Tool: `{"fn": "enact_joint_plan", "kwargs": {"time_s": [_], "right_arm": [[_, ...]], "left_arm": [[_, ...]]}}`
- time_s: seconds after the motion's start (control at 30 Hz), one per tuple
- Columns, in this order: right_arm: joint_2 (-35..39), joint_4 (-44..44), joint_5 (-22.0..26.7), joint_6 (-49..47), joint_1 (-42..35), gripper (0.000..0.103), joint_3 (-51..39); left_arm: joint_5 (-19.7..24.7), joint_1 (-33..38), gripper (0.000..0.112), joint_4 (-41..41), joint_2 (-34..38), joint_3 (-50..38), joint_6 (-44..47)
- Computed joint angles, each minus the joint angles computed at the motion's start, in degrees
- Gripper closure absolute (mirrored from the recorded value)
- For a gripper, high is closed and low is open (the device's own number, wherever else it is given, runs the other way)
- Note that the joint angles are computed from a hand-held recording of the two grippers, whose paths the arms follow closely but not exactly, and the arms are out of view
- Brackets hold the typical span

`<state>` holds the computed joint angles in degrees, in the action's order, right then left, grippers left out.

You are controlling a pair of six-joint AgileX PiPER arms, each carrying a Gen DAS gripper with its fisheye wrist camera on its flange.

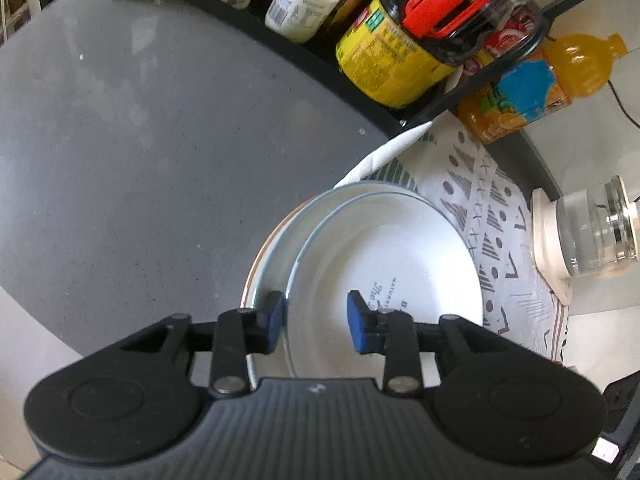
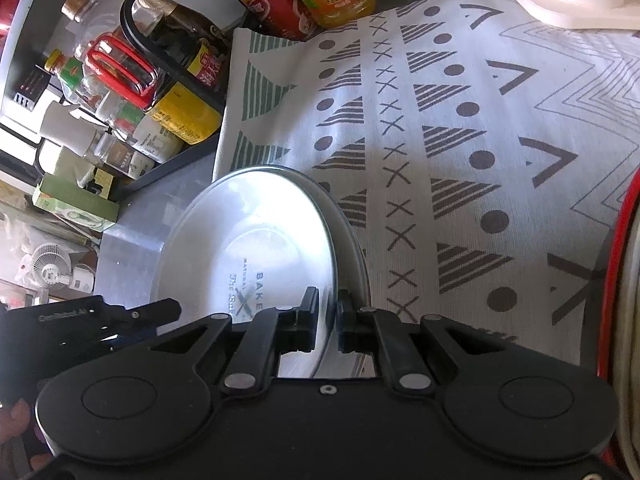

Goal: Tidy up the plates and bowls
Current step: 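Lower the 'BAKERY' plate onto the plate stack and open both grippers, then move both grippers to the red bowl holding white bowls and grasp its rim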

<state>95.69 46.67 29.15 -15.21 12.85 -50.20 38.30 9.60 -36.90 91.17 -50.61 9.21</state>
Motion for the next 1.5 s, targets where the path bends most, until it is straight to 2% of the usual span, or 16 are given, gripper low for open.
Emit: {"fn": "enact_joint_plan", "kwargs": {"time_s": [0.23, 0.37, 0.57, 0.7, 0.9, 0.97, 1.1, 1.3, 1.5], "right_arm": [[-0.4, 0.1, 0.2, -0.2, 0.0, 0.093, 0.6], [-2.0, -0.3, 1.0, 0.6, -0.3, 0.087, 1.3], [-9.0, 1.1, 2.4, -1.8, -2.8, 0.059, 3.8], [-14.0, -0.5, 3.0, -1.1, -5.0, 0.045, 5.0], [-21.2, -2.4, 4.2, -0.7, -10.1, 0.020, 7.1], [-23.0, -2.5, 5.1, -1.3, -12.0, 0.018, 7.6], [-25.9, -2.7, 6.4, -2.2, -15.9, 0.008, 8.9], [-30.0, -2.6, 9.5, -3.9, -22.9, 0.006, 10.7], [-33.8, -1.9, 12.3, -6.6, -32.0, 0.006, 12.9]], "left_arm": [[-0.1, 0.5, 0.073, 1.3, -3.4, 1.3, -0.3], [0.5, 0.1, 0.068, 3.6, -4.6, 1.1, -3.2], [-1.1, -4.7, 0.044, 8.1, -6.8, -0.6, -7.7], [-0.9, -8.1, 0.043, 8.3, -7.5, -2.2, -9.3], [-0.9, -14.0, 0.030, 8.9, -9.2, -4.0, -11.5], [-0.6, -15.3, 0.025, 9.1, -9.4, -4.5, -12.3], [-0.2, -18.7, 0.024, 12.2, -9.7, -6.0, -16.1], [0.4, -23.5, 0.024, 16.0, -9.6, -8.1, -20.4], [1.0, -28.2, 0.024, 15.7, -7.3, -10.4, -20.3]]}}
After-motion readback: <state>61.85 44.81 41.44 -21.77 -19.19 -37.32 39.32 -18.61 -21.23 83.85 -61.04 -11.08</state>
